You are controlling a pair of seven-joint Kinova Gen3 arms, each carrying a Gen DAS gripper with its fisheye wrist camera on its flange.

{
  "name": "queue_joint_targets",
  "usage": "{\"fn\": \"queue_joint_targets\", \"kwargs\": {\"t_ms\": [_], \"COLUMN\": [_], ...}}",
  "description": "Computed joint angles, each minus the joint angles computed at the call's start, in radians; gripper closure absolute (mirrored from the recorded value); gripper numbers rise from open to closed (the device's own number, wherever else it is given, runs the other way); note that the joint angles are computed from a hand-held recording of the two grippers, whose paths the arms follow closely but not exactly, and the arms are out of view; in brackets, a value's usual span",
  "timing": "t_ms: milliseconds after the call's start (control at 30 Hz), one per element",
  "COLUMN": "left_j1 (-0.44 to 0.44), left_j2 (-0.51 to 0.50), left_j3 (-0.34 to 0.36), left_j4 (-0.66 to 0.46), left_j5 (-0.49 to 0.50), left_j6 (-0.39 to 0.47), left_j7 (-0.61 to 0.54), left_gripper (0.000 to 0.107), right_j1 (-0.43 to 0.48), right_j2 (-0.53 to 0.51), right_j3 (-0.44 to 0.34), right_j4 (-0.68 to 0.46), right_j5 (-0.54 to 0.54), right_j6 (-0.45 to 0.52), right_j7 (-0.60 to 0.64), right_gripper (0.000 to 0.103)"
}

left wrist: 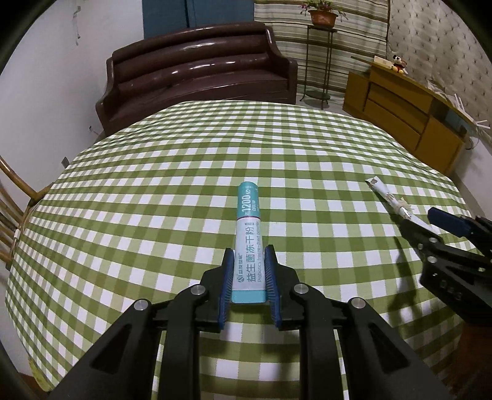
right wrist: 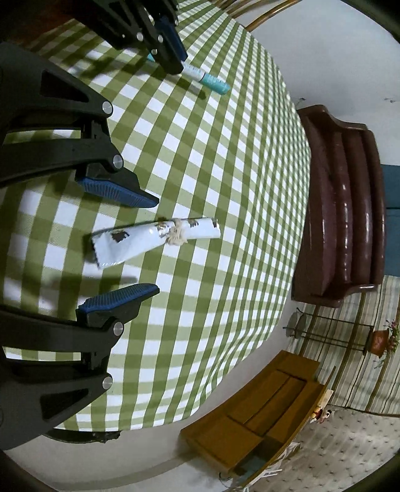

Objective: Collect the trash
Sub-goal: 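Grasp the white crumpled wrapper with the right gripper while the left gripper holds the tube, then carry the teal tube and wrapper over the black bin and open both grippers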

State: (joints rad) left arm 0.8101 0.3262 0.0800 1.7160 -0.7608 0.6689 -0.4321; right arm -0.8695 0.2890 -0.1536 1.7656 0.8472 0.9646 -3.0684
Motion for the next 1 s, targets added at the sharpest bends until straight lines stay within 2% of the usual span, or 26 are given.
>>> {"fn": "queue_joint_targets", "kwargs": {"t_ms": [100,167,233,300,333,467,667,1000], "left_j1": [-0.007,-0.005,-0.006,-0.006,-0.006,0.006,0.043,0.132], "left_j2": [-0.001,0.000,-0.002,-0.003,-0.003,-0.004,0.000,0.026], "left_j3": [0.002,0.003,0.002,0.002,0.003,0.001,0.008,0.029], "left_j4": [0.001,-0.003,0.002,0.002,0.001,-0.003,-0.020,-0.080], "left_j5": [0.007,0.009,0.010,0.011,0.013,0.005,-0.021,-0.058], "left_j6": [-0.007,-0.008,-0.014,-0.016,-0.017,-0.015,-0.010,-0.021], "left_j7": [-0.008,-0.011,-0.014,-0.017,-0.019,-0.013,0.014,0.030], "left_gripper": [0.086,0.086,0.086,0.086,0.086,0.086,0.086,0.086], "right_j1": [0.008,0.011,0.011,0.010,0.008,0.000,-0.012,0.016], "right_j2": [0.013,0.015,0.016,0.010,0.009,-0.008,-0.093,-0.275], "right_j3": [0.002,0.003,0.006,0.007,0.007,0.004,-0.027,-0.168], "right_j4": [-0.019,-0.021,-0.023,-0.017,-0.016,0.012,0.116,0.291], "right_j5": [-0.019,-0.031,-0.034,-0.037,-0.037,-0.028,0.015,0.040], "right_j6": [0.003,0.003,-0.001,-0.006,-0.003,-0.009,0.008,0.172], "right_j7": [0.025,0.042,0.048,0.052,0.052,0.023,-0.106,-0.352], "right_gripper": [0.056,0.065,0.066,0.077,0.086,0.086,0.087,0.087]}}
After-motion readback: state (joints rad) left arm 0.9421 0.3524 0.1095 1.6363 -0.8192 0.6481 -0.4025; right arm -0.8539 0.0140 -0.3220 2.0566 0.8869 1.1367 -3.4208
